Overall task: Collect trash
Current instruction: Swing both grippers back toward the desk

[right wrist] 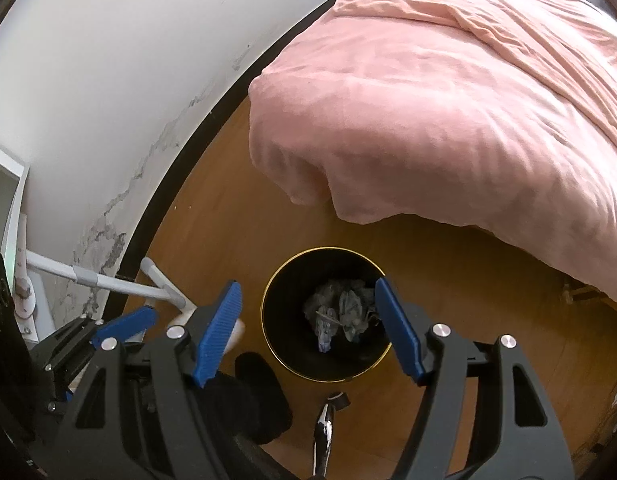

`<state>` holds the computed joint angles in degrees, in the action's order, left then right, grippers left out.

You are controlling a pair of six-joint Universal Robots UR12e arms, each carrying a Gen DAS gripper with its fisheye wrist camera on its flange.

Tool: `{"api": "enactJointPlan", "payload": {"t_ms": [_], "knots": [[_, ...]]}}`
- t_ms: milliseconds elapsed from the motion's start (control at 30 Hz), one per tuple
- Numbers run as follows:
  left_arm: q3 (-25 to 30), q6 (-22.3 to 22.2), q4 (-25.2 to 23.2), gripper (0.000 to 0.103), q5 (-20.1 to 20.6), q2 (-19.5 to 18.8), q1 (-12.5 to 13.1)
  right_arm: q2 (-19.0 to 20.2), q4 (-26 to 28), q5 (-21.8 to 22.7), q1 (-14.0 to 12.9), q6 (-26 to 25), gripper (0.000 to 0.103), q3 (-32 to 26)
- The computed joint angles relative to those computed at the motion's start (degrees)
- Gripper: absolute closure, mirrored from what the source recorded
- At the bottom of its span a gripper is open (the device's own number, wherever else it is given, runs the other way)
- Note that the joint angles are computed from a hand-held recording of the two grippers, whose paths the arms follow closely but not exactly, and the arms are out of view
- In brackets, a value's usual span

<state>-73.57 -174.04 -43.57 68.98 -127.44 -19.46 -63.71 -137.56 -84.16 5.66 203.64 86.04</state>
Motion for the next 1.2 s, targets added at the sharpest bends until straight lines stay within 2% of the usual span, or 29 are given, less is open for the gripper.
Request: {"api": "enactJointPlan", "payload": {"t_ms": [67,267,333,500,633,733,800,933,1100,1200], "knots": [[-0.07,-0.03,0.31,0.032,-0.04,0.17,0.06,-0.01,-0.26,0.02,-0.07,-0.15,0.034,0.06],[-1.41,-2.03,2.17,0.016,0.72,1.70,0.66,0.17,-0.08,-0.56,0.43,-1.27,0.032,-0.27],[-2.51,-2.88,3.07,0.015,-0.38,2.76,1.24,0.14,-0.95,-1.38,0.75,-1.63,0.031,-0.18],[-7.06,-4.78,7.93,0.012,-0.34,7.26,2.95,0.48,-3.26,-4.47,2.36,-3.37,0.029,-1.05],[-11.72,-5.37,10.88,0.012,1.39,12.18,5.30,1.07,-5.41,-3.76,4.08,-5.71,0.030,-2.18],[-16.30,-5.51,13.87,0.012,5.50,16.90,7.75,1.66,-6.60,-3.32,6.03,-7.86,0.029,-4.00],[-20.18,-6.14,17.13,0.012,10.38,20.64,9.79,2.14,-7.53,-2.39,7.64,-9.98,0.029,-5.68],[-26.24,-9.49,20.67,0.012,18.72,26.45,13.87,4.14,-7.69,2.56,11.21,-14.83,0.030,-10.79],[-33.50,-14.47,20.59,0.012,29.67,33.34,19.30,9.48,-2.37,10.82,16.69,-24.36,0.030,-22.01],[-37.82,-17.86,20.47,0.012,31.75,37.13,22.45,13.30,3.64,16.56,19.83,-29.54,0.030,-29.56]]}}
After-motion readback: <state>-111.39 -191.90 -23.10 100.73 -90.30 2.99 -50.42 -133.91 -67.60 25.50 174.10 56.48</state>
